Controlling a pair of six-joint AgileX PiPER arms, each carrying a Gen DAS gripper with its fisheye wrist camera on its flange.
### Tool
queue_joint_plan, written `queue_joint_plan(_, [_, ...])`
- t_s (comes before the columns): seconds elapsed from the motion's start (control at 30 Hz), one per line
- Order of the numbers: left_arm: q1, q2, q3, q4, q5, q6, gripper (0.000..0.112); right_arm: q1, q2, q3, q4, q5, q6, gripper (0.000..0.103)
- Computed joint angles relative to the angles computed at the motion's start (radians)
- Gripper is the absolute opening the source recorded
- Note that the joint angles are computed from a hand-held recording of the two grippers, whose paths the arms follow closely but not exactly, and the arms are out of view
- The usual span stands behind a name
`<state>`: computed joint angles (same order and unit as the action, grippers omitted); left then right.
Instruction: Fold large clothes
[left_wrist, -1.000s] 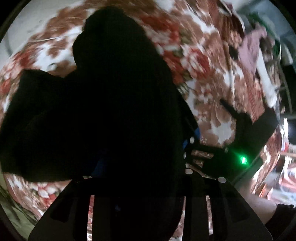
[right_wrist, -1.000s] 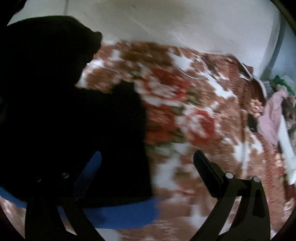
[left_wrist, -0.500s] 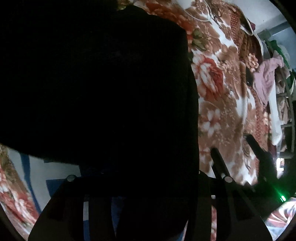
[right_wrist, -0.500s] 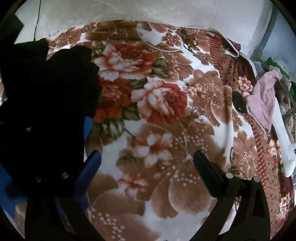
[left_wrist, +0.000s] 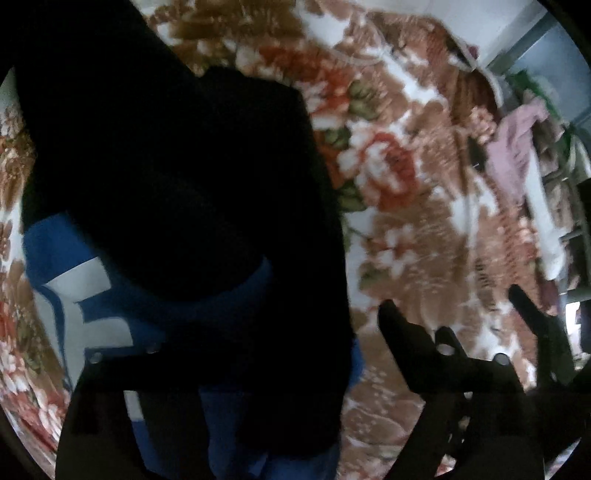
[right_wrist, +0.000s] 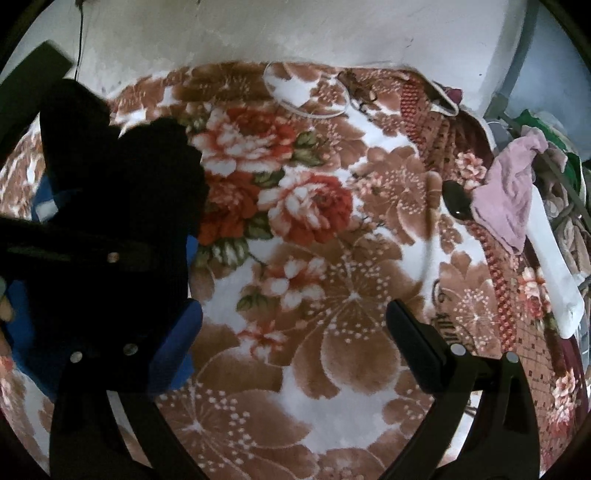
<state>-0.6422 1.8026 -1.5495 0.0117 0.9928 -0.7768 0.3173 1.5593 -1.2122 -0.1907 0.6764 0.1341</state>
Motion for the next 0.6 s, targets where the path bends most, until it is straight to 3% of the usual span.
queue_joint_plan(0.07, [-0.005, -0.126, 0.093, -0.022, -0.067, -0.030, 0.098, 0.002, -0.011, -0.030, 0.011, 0.029, -0.006, 0.098])
queue_joint_plan(0.17, [-0.022, -0.315, 0.218, -0.027, -0.150, -0.078, 0.098, 0.018, -0.029, -0.097, 0.027, 0.081, -0.018, 0.098])
queue_joint_plan(0.33, [0.051, -0.547, 0.354, 0.027, -0.105, -0.123, 0.098, 0.065, -0.062, -0.184, 0.018, 0.119, -0.012, 0.098])
queue_joint_plan(0.5, [0.228, -0.585, 0.388, 0.007, -0.046, 0.040, 0.098, 0.170, 0.002, -0.294, 0.170, 0.165, -0.082, 0.098])
queue_joint_plan(0.6, [0.312, -0.551, 0.330, 0.095, -0.019, 0.103, 0.098, 0.309, 0.075, -0.329, 0.078, 0.142, -0.041, 0.098])
